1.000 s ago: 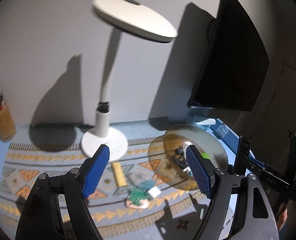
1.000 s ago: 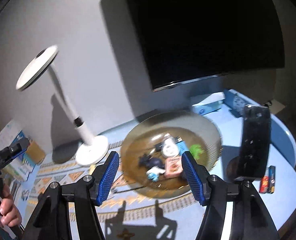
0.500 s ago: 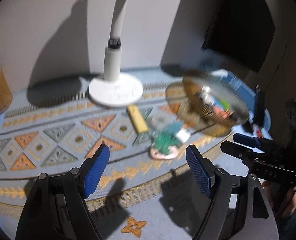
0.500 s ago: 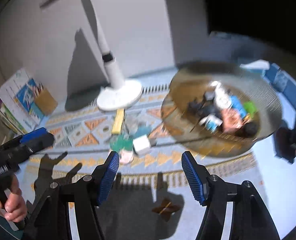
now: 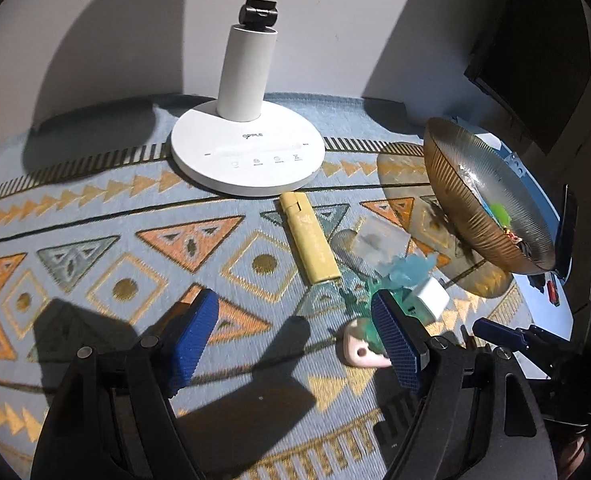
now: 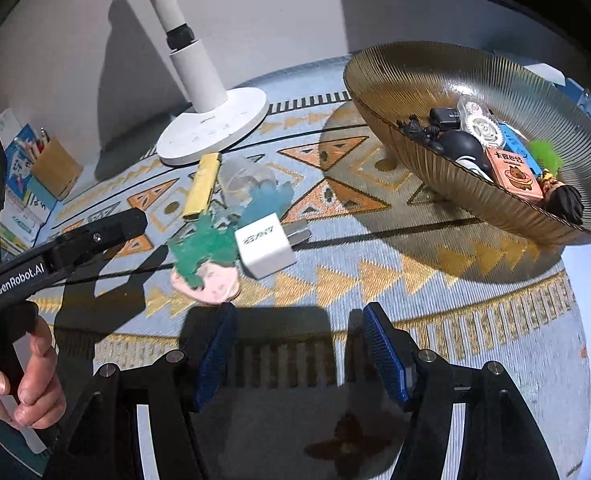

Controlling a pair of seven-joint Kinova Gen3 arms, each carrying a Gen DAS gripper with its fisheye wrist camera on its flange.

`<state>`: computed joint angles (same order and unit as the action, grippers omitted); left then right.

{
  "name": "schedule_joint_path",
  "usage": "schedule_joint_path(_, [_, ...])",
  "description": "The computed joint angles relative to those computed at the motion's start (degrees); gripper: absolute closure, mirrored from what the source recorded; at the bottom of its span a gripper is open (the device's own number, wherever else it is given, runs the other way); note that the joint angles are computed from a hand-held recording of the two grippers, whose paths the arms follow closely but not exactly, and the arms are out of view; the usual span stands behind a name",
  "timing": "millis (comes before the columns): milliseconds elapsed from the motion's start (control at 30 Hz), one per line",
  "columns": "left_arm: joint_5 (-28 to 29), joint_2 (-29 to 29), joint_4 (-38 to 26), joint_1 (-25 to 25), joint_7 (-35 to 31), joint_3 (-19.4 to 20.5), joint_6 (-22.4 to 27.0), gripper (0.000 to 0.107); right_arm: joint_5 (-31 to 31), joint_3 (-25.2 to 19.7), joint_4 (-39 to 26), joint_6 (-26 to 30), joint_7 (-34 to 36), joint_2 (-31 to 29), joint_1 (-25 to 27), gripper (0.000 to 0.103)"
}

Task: Organize rigid objects
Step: 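Return both tools to the remaining objects beside the lamp, then grasp the yellow stick with the left tool while the right tool grasps the white ANKER charger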

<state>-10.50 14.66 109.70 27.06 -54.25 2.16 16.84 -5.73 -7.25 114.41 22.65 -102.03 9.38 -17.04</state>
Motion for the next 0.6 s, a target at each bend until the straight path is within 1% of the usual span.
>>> schedule_joint_path(100, [-1.5, 2.0, -2.6, 1.1, 0.8, -1.1, 1.7, 0.031, -1.2, -0.5, -1.1, -0.3, 1.2, 1.3, 0.6, 0.04])
schedule_joint_path(200, [-2.5, 3.9, -5.2, 1.8, 1.6, -1.9, 2.7, 0.031, -0.8, -0.5, -2.5, -0.5, 1.2, 2.6, -0.1, 0.04])
schedule_joint_path(367, [-4.8, 7.5, -10.1, 3.7, 3.3, -3.6, 6.5, 0.031, 4.0, 2.1, -3.6, -1.9, -4.0, 4.0, -3.8, 0.041])
schedule_joint_path(400, [-5.2, 8.1, -11.0, 4.0, 3.6, -3.8, 7.2, 0.032, 5.3, 3.2, -3.2, -2.5, -5.8, 3.9, -4.8, 0.044])
schedule_joint_path(467, [-6.0, 9.1, -12.2, 3.9, 3.5, -3.4, 8.5, 0.037, 5.6, 3.1, -2.0, -3.8, -7.2, 3.2, -4.0, 0.044])
schedule_joint_path(500, [-6.4, 9.6, -12.8, 4.7, 3.4, -4.2, 9.2, 0.04, 5.7, 3.8, -1.2, -4.5, -8.6, 2.8, -4.1, 0.044])
schedule_joint_path(567, [-6.6, 9.0, -11.3, 3.4, 2.4, -3.2, 7.9, 0.045, 6.4, 4.8, 0.5, -5.5, -11.7, 1.7, -4.2, 0.044])
schedule_joint_path(600, [-6.2, 8.3, -10.5, 2.6, 1.7, -2.7, 7.7, 0.047, 5.6, 4.1, 1.4, -6.3, -12.0, 1.2, -3.0, 0.044])
